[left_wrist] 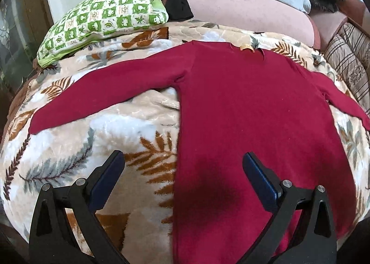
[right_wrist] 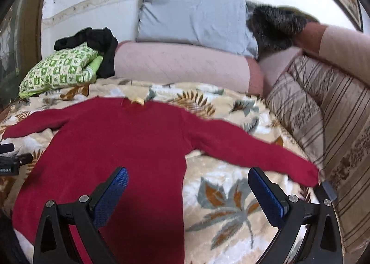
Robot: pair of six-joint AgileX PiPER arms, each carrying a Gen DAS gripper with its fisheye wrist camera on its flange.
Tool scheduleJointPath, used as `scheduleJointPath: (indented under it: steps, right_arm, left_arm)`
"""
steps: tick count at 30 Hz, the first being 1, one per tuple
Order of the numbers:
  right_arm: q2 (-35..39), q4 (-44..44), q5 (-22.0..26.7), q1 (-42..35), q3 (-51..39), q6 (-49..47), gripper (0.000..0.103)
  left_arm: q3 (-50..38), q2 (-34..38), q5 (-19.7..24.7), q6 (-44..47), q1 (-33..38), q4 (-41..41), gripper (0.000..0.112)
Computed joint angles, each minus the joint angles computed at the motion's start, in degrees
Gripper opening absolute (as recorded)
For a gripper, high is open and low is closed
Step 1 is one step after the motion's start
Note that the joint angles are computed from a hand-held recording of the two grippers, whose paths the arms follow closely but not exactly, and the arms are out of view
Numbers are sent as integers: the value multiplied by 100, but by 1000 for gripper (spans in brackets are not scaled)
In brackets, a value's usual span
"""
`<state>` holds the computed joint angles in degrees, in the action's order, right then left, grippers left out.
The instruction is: Fold small clothes
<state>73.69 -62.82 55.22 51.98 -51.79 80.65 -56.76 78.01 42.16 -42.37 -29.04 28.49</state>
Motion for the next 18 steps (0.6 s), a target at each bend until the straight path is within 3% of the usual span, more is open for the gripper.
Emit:
scheduleJointPath:
  steps: [3, 5, 7, 8, 10, 14, 18]
  right_arm:
    - [-280, -1476, 675, 917, 403, 1267, 103]
    - [-369, -1669, 468, 985, 557, 1510, 103]
    - [-211, -946, -439, 395, 396, 1029, 103]
    - [-173, -613, -670, 178, 314, 709, 103]
    - [-45, -408, -656, 35, 236, 579, 103]
    - [56, 503, -1222, -523, 182, -62, 103]
    - [32, 1074, -1332, -822, 214, -327, 103]
  left_arm:
    - [25, 0, 2, -139, -69, 132, 103]
    - [14, 34, 31, -214, -83, 193, 103]
    - [13, 43, -13, -112, -30, 53, 103]
    - [15, 44, -12, -99, -25, 44, 103]
    - [23, 37, 1, -132, -41, 80, 103]
    - [23, 32, -9, -23, -47, 16, 103]
    - [20, 34, 10, 22, -109, -13, 103]
